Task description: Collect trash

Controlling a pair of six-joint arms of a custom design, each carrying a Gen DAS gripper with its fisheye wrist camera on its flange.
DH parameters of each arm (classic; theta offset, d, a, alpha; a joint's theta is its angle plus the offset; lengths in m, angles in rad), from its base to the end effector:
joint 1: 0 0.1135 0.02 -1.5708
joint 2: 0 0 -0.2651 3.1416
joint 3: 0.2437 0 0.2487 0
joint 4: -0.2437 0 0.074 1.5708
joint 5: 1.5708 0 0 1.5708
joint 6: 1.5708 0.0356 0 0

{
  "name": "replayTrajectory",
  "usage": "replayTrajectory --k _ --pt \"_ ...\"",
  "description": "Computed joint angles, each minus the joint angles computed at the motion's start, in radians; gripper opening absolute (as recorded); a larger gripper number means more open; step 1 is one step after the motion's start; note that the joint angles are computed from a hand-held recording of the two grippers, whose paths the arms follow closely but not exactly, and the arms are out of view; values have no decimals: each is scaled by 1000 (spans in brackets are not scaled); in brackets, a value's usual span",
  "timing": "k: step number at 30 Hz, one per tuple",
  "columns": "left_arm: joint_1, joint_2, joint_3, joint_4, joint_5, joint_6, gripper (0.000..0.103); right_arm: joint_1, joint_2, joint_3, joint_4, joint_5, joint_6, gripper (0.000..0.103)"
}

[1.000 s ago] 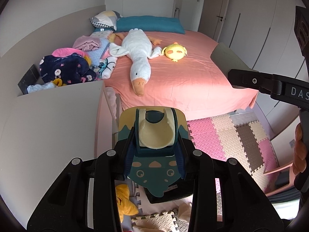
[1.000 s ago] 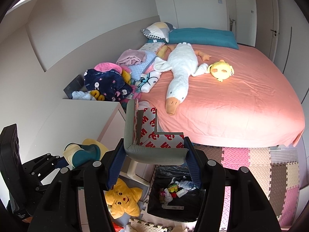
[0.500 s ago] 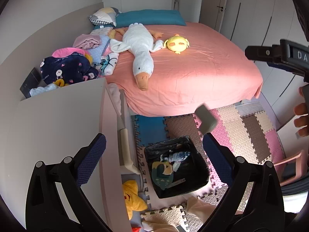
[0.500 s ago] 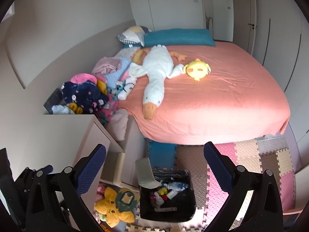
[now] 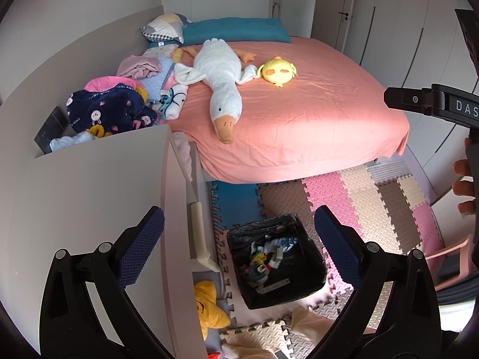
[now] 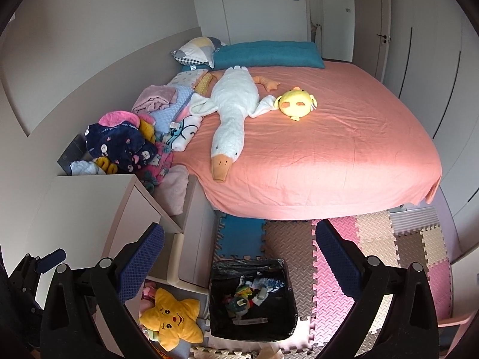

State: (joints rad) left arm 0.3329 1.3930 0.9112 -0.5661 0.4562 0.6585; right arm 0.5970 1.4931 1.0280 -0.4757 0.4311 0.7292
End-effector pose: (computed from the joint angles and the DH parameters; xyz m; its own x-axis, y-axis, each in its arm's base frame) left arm 0.2581 0.0727 0.2240 -0.6999 0.3393 -0.6285 0.4335 0.9012 0.0037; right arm 0.2604 0.1590 0.2373 -0.7030 0.2541 -0.6643 0.2162 0.9661 0.1407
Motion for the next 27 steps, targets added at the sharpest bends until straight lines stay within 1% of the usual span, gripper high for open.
replayTrajectory --k 18,27 --pt "15 -6 16 -30 12 -4 97 5 0 21 -21 6 0 100" --pt "5 -23 0 -14 5 -4 97 5 -3 17 -19 6 0 100"
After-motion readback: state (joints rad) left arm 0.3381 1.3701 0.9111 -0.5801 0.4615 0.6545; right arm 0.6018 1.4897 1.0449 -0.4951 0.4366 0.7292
